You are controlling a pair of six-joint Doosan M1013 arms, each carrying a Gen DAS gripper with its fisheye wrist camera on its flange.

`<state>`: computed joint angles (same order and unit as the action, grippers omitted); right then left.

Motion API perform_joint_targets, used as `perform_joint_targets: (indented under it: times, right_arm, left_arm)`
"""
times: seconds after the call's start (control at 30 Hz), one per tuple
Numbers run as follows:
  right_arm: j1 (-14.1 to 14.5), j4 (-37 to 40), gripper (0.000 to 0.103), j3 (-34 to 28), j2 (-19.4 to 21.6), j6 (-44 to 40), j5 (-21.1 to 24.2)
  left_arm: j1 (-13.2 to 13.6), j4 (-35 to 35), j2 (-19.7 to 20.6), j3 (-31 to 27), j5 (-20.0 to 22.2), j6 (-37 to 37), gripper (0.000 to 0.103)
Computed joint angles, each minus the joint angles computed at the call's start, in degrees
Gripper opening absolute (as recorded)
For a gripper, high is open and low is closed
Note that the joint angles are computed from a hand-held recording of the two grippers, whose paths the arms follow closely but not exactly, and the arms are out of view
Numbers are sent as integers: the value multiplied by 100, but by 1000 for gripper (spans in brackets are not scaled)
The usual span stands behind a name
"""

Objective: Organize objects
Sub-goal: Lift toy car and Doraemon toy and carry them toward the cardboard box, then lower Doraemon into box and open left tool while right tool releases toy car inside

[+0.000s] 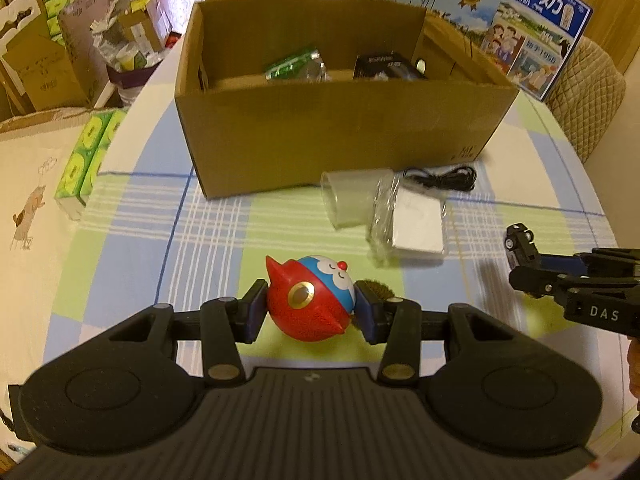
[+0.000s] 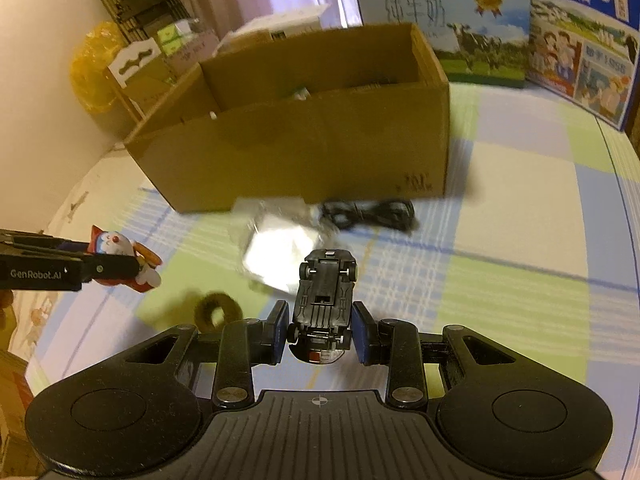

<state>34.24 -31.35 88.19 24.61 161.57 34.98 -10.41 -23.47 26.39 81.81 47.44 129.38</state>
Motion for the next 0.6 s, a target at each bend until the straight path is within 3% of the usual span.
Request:
perform_joint_targets:
  times: [0.6]
  right_arm:
    - [-427, -406, 30, -863, 302, -505, -667]
  left_arm:
    - [-57, -652, 171, -796, -298, 438, 41]
